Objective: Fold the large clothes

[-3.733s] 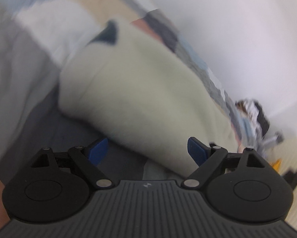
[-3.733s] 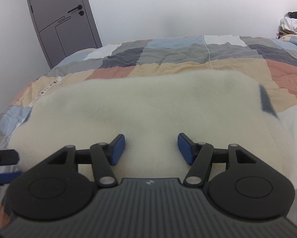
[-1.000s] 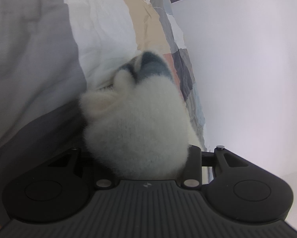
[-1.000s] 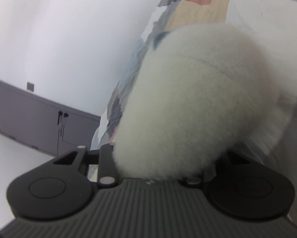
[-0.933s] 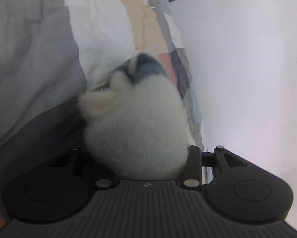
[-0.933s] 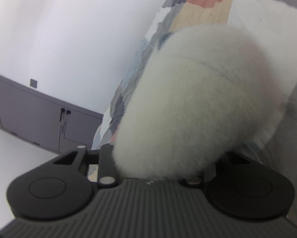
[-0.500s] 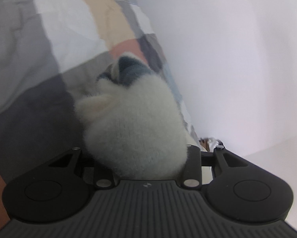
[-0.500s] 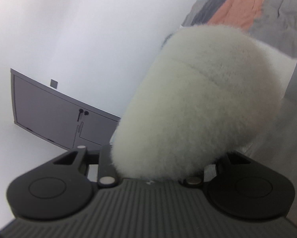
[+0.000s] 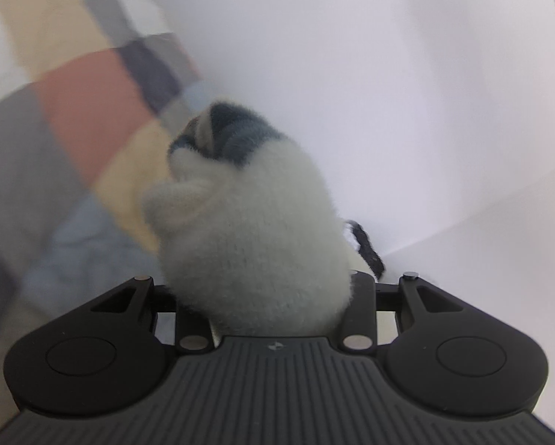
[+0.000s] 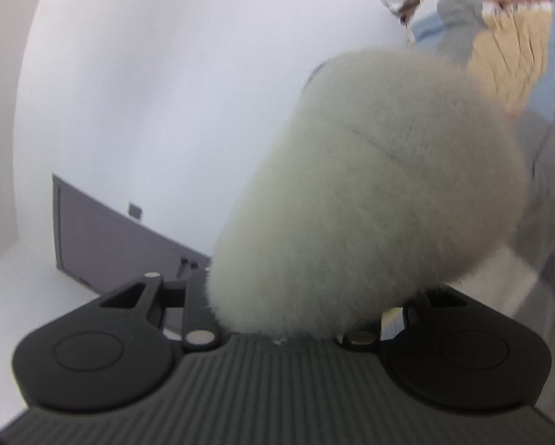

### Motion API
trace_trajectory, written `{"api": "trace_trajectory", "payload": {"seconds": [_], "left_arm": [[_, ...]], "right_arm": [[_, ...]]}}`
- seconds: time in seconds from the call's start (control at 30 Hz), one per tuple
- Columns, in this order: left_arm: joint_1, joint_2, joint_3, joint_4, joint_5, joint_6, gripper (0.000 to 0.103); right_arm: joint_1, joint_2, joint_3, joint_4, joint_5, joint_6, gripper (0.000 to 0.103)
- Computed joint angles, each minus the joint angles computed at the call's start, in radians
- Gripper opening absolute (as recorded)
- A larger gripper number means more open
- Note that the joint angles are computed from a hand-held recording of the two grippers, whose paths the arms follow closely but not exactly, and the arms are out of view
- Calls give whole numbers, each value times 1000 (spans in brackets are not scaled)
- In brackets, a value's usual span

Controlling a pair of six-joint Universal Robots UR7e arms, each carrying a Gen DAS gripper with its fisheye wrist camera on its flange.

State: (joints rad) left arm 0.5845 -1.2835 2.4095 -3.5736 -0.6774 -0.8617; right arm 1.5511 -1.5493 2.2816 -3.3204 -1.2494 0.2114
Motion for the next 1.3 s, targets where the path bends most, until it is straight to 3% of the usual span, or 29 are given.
{"api": "trace_trajectory", "payload": {"seconds": [0.27,0.5,0.67,0.9,1.1,1.3], "left_arm": [[112,243,-262,-95,-193,180,45],[241,439,-482,-24,-338,251,45],[339,545,-570,36,-418,285,45],[431,622,-615,106,-480,331,45],[477,651,-571,-11,-552,374,46],[454,664,-506,-115,-538,430,50]], "right_arm": [[-50,29,-174,60,35,-35,44],[-162,118,-267,66,74,-51,44],[-248,207,-294,19,102,-69,45],[-358,303,-279,-1,113,-88,45],[-428,346,-236,-89,204,-105,45],[-475,388,-248,-130,299,-108,49]]}}
